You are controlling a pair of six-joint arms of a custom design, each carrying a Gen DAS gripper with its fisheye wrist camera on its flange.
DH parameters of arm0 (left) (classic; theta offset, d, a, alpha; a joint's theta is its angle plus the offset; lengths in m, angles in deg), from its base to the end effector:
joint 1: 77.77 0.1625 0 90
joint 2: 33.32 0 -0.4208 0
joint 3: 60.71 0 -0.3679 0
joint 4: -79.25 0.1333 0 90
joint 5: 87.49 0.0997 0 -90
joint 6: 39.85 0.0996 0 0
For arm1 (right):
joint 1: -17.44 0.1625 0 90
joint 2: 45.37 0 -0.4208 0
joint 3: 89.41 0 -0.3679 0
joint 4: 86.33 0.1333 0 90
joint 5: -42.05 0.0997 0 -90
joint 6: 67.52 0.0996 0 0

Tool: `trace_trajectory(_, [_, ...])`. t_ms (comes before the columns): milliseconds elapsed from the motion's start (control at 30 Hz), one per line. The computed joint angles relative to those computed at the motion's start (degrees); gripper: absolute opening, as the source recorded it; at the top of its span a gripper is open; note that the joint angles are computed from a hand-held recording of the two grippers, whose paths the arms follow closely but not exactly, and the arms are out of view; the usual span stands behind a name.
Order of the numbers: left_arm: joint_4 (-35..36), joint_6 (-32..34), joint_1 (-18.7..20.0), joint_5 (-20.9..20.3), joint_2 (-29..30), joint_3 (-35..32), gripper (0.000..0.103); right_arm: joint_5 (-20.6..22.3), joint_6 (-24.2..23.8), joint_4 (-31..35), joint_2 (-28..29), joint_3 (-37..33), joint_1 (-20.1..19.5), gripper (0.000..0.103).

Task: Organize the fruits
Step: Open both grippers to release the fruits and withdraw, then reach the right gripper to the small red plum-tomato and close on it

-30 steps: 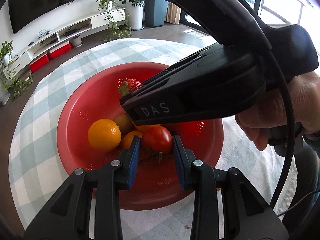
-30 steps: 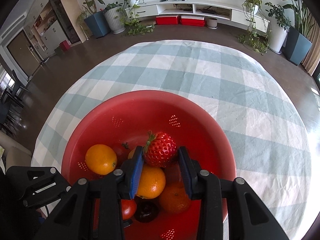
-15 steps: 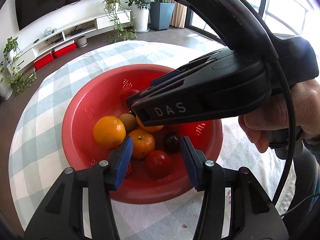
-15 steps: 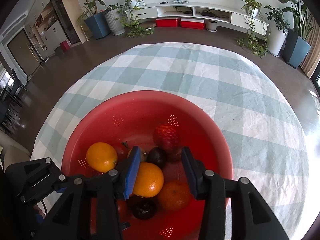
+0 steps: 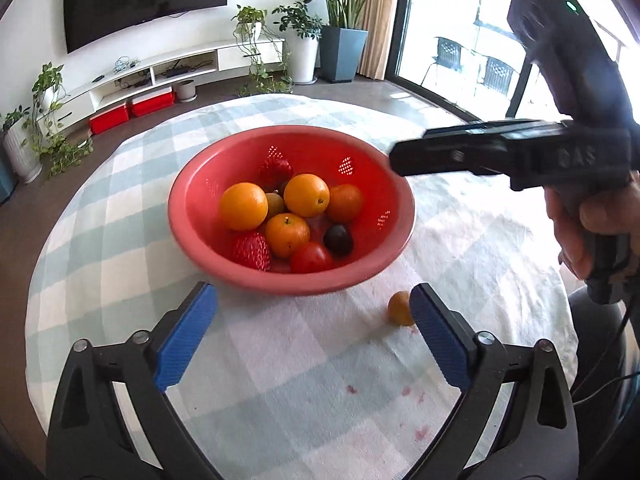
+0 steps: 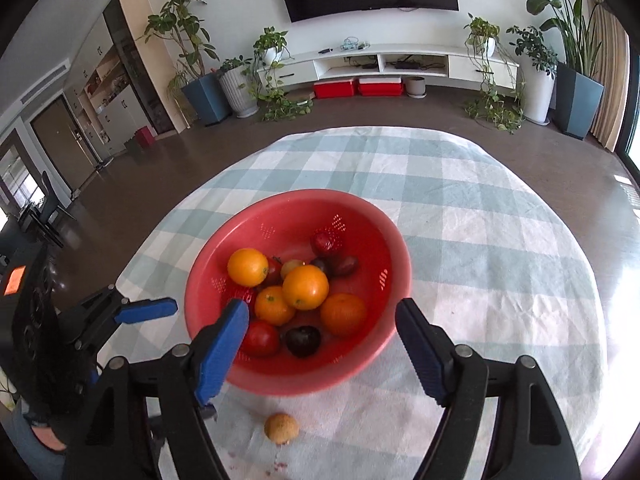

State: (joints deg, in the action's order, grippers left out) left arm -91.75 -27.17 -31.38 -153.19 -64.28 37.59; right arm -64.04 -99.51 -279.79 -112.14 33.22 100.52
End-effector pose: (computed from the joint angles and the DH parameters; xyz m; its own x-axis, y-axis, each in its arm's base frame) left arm -0.3021 -0.5698 -0.0252 -0.5621 0.6991 -0.4420 0.8135 0.5639 -0.1426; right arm 0.0434 -0.5194 0.2538 -0.8311 -0.0841 0.5497 -0.4233 0.7367 -0.5273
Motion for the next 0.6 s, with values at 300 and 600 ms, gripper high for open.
trace_trajectory(300, [-12.2, -4.7, -3.0, 5.0, -5.4, 14.0, 0.103, -2.1, -3.7, -23.8, 2.1, 17.4, -2.4, 0.074])
trace_trajectory(600, [-17.7, -9.4, -6.2, 9.2, -7.4, 22.0, 0.103, -5.5, -2.2, -26.1, 8.3, 17.6, -1.9, 0.054])
